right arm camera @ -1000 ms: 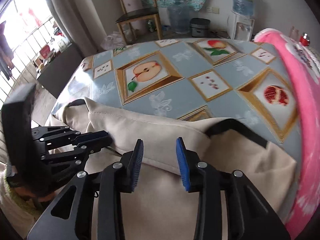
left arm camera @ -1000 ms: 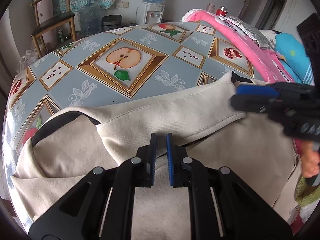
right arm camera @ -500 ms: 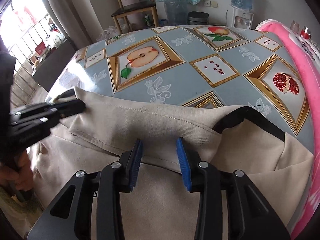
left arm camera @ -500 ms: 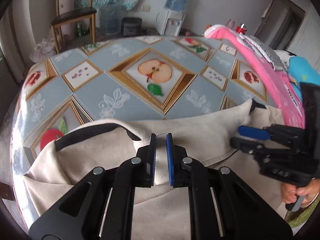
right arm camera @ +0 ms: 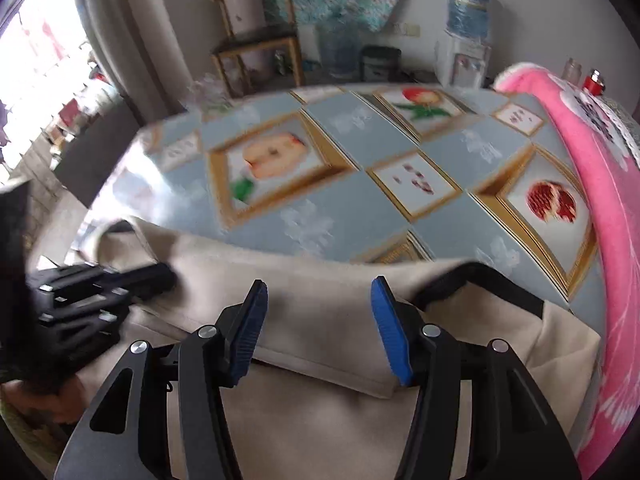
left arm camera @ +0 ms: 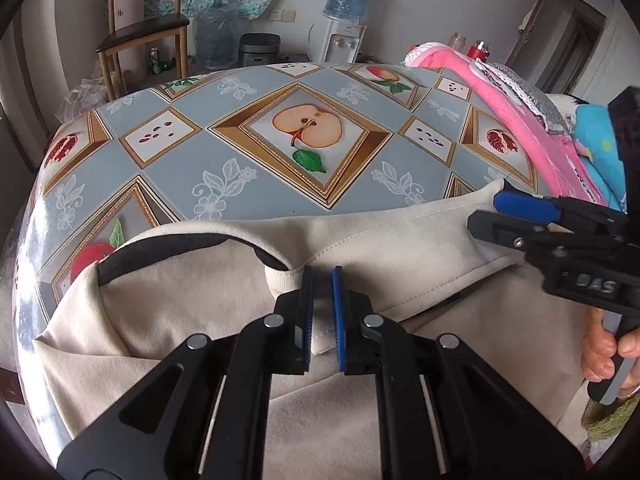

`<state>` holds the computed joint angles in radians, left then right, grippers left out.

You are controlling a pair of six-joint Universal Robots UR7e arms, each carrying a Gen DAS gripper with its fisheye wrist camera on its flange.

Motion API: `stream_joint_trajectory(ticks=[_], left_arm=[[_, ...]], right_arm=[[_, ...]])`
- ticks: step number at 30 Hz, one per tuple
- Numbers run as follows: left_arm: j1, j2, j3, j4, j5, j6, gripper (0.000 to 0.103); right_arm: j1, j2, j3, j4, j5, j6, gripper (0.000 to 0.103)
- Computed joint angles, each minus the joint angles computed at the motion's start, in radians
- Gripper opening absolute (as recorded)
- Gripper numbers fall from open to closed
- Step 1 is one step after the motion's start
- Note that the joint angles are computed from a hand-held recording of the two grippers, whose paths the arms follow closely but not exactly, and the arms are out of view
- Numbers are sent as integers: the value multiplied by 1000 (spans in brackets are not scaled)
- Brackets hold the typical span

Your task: Fold large clothes

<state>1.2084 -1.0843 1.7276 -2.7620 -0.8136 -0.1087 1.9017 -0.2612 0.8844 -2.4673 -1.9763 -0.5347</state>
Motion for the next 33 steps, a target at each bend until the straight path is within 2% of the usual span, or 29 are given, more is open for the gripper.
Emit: stream_joint_trajectory(ticks=[2,4,7,10,12,15,16,19,20,22,24,26,28,30,31,33], left_arm=[[1,-2,4,-7,-7,-1,10],[1,-4,7,-10,-9,-5,10],[-5,-10,10,9,-2,-23,10],[-15,-13,16,32,18,-20,10],[-18,-13,12,71,35,-42,10],[-24,-5,12,73,62,-61,10],[-29,0,8,85,80,-73,10],[-43,7,0,129,125,-110,10],[-49,9,-3,148,146,-131,10],[-60,16,-7,180,184,-166,11],[-70,27,-15,216,227,-190,11],[-80,40,-21,241,270,-204,11],[-91,52,-24,269,321,-222,12],[-102,62,-21,295,378,-241,22],[-107,68,-18,305,410,-248,24],[-112,72,-12,301,436,-239,26]], right_arm=[[7,7,3,4,13,-26,53],[10,25,-4,28,-9,-43,53],[11,19,75,-99,-40,-122,53],[19,-4,88,-58,-50,-93,53],[19,-28,127,-90,-34,-101,53],[10,-15,133,-97,-61,-102,54],[5,-19,139,-105,-44,-97,54],[7,-33,113,-27,-30,-21,54],[7,-42,123,-44,-24,-18,54],[8,-52,148,-118,-58,-18,54],[-6,-27,109,-63,-91,24,55],[-16,-29,112,-68,-65,18,56],[-13,-38,109,-53,-67,57,56],[-14,-52,129,-88,-51,65,56],[-13,-46,130,-106,-70,55,56],[-17,-23,103,-70,-101,53,58]])
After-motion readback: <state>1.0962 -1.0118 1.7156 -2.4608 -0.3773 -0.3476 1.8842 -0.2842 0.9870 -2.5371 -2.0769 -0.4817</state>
